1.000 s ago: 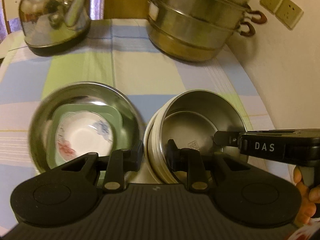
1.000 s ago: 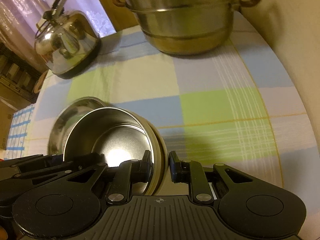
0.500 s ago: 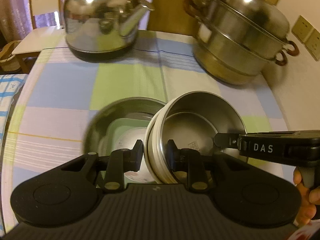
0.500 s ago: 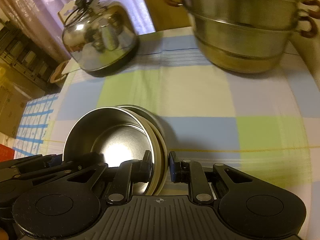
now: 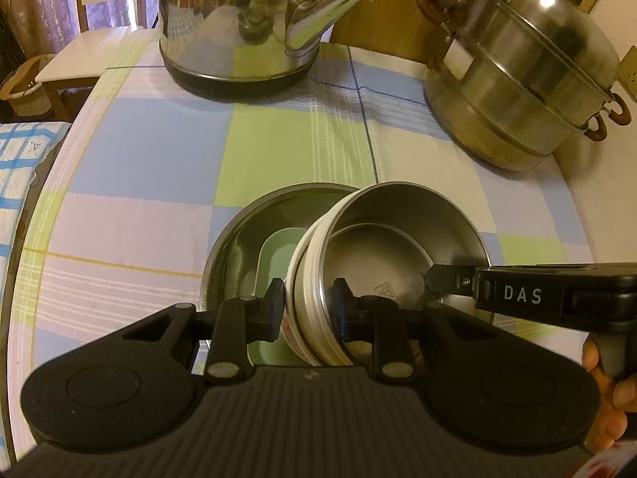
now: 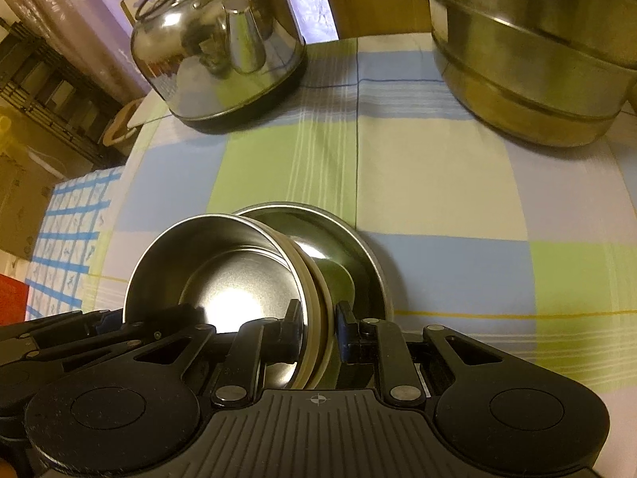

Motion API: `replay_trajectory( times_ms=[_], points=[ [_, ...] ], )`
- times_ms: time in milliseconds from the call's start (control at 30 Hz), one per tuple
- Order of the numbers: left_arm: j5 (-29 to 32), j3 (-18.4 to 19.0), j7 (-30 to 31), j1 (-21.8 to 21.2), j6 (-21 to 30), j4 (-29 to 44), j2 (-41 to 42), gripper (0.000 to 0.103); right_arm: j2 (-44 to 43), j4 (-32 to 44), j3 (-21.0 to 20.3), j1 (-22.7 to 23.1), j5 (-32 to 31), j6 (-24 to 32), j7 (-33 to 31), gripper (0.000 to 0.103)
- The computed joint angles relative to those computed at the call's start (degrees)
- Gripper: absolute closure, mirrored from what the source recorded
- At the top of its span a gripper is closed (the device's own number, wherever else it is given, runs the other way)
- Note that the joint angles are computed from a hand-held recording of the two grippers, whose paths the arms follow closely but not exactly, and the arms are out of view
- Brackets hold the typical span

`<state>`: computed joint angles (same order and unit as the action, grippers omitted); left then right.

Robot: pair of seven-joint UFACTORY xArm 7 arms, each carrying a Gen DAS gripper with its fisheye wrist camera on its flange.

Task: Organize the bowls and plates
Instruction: 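Lower the bowl stack onto the green plate inside the steel plate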

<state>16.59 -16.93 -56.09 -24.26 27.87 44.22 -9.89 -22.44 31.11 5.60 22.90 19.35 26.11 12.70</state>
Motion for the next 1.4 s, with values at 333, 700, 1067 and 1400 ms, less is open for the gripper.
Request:
replay_trajectory(
  times_ms=[333, 700, 1067, 1400],
  points=[
    [-1.6, 0.6, 1.3, -0.1, -0.2, -1.1, 0.3, 0.080, 2.8, 0.6, 0.2, 0.4, 0.9, -0.8, 0.1, 0.086],
    [-3.0, 1.1, 2.2, 0.1, -0.9, -1.7, 0.9, 0.080, 4.8, 1.1, 0.8, 0.4, 1.0, -1.4, 0.5, 0.086],
    [-3.3, 1.4, 2.7, 0.1, -1.7, -1.6, 1.3, 0.080, 5.6, 1.5, 1.0, 0.1, 0.9, -1.7, 1.2, 0.085],
    [-2.7, 1.6, 3.4, 0.3, -2.6, -1.2, 2.3, 0.079, 6.1, 1.7, 1.8, -0.5, -1.7, -3.1, 2.4, 0.085]
  ],
)
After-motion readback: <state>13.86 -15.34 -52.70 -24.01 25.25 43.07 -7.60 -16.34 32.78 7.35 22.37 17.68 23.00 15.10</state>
